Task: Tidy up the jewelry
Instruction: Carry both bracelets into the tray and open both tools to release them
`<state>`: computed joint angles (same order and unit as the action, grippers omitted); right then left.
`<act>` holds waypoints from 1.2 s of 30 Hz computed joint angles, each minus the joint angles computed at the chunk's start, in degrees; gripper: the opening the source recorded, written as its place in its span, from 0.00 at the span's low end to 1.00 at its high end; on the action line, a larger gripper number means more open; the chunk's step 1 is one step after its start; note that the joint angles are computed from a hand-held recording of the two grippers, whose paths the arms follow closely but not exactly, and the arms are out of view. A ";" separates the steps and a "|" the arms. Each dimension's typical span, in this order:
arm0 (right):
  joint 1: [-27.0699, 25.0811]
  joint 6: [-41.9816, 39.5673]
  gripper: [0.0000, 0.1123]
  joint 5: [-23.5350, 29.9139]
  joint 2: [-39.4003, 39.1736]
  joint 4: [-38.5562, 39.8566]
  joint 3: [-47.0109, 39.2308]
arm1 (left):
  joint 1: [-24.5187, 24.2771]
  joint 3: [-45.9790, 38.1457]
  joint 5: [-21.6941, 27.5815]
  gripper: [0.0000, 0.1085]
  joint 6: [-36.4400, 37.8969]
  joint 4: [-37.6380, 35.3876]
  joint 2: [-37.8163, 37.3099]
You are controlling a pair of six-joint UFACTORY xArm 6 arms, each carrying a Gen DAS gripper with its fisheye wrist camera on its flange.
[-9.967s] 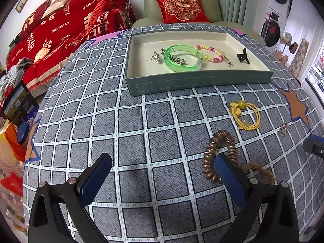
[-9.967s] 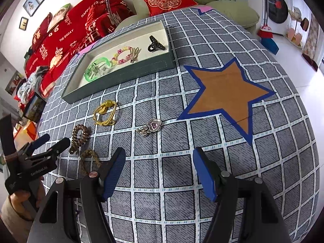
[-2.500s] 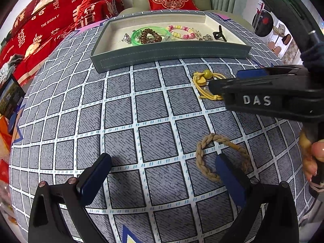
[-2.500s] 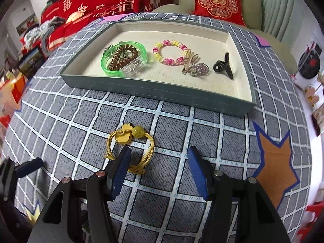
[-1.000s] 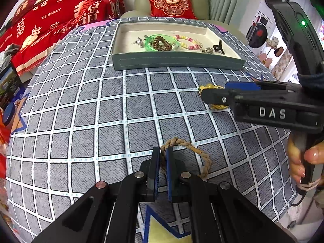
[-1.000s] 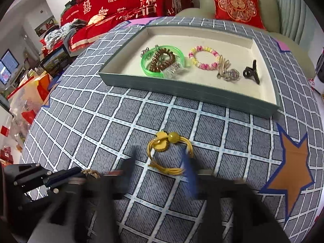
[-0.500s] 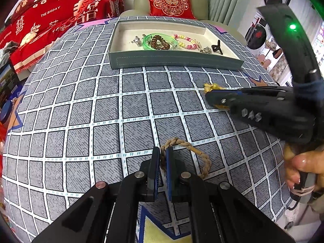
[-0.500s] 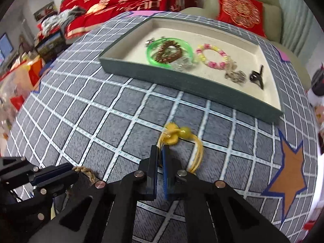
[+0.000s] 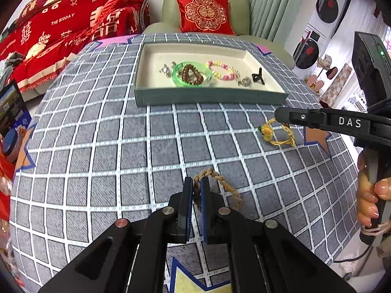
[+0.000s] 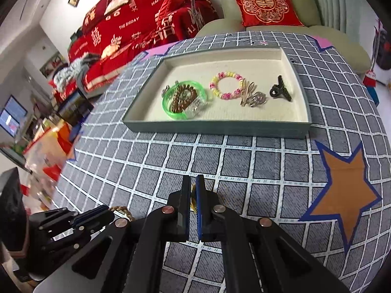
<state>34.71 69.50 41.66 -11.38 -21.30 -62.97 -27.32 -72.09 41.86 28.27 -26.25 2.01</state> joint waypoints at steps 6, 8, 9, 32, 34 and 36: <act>-1.05 1.83 0.04 -1.22 -3.42 -0.59 1.97 | -0.16 -4.20 0.64 0.16 -0.23 -0.73 1.77; -1.51 2.31 0.04 -1.09 -4.23 -1.10 2.10 | -0.20 -5.80 0.83 0.16 -0.11 -1.11 2.50; -1.82 2.43 0.04 -1.12 -4.66 -1.23 2.15 | -0.25 -7.11 0.97 0.16 0.04 -1.37 3.10; -12.74 -5.85 0.04 -3.64 -1.13 3.53 -4.16 | -2.41 -39.11 2.28 0.16 -7.97 4.98 24.87; -13.82 -6.54 0.04 -4.48 0.03 4.43 -4.52 | -2.62 -43.21 3.15 0.16 -9.58 6.28 28.18; -14.52 -7.08 0.04 -5.25 0.98 5.10 -4.60 | -2.85 -47.80 4.42 0.16 -11.08 7.92 31.88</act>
<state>20.19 62.41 36.42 -10.40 -16.20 -67.57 -30.17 -119.89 46.28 17.18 -18.33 33.88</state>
